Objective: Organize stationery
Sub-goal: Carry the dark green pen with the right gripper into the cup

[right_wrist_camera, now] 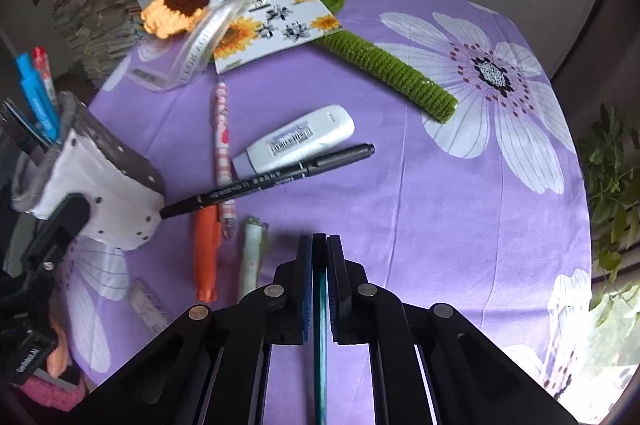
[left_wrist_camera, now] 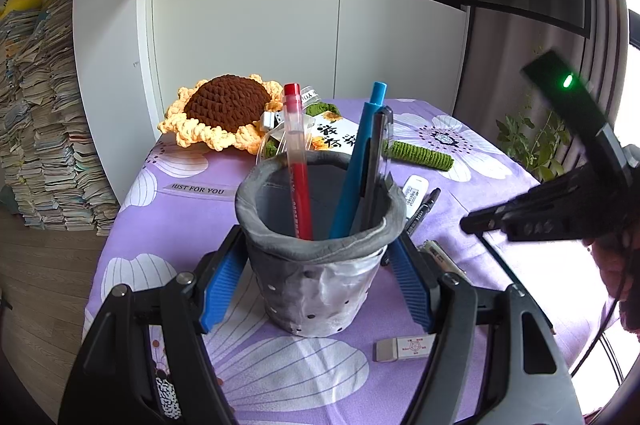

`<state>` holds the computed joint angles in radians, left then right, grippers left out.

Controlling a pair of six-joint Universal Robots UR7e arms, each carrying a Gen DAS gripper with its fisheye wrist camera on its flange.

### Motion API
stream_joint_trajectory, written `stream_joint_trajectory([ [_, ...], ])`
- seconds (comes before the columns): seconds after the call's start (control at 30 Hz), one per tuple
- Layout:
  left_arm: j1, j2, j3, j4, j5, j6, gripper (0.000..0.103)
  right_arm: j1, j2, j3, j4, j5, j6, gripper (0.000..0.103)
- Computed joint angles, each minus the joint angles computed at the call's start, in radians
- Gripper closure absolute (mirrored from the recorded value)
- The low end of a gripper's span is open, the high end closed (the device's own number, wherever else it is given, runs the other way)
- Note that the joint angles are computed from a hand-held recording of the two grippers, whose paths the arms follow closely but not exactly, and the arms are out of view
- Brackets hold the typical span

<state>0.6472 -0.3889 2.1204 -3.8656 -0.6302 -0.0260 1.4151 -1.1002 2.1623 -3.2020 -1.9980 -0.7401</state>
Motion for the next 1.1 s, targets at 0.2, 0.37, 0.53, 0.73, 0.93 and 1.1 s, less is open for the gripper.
stream_joint_trajectory([
  [0.2, 0.001, 0.001, -0.001, -0.001, -0.001, -0.002, 0.033, -0.003, -0.13, 0.068, -0.009, 0.213, -0.003, 0.096],
  [0.37, 0.001, 0.001, -0.002, 0.001, 0.0, 0.0, 0.033, 0.007, -0.202, 0.132, -0.078, 0.353, -0.032, 0.096],
  [0.53, 0.003, 0.001, -0.002, -0.001, 0.0, 0.003, 0.033, 0.033, -0.267, 0.196, -0.148, 0.477, -0.078, 0.096],
  [0.73, 0.004, -0.001, 0.0, -0.001, 0.0, 0.005, 0.033, 0.062, -0.344, 0.242, -0.15, 0.659, -0.129, 0.096],
  [0.93, 0.004, -0.007, 0.006, 0.001, -0.005, 0.002, 0.033, 0.081, -0.255, 0.231, -0.239, 0.774, -0.181, 0.096],
  [1.1, 0.004, -0.008, 0.009, 0.0, -0.009, 0.008, 0.033, 0.08, -0.146, 0.192, -0.292, 0.767, -0.184, 0.096],
])
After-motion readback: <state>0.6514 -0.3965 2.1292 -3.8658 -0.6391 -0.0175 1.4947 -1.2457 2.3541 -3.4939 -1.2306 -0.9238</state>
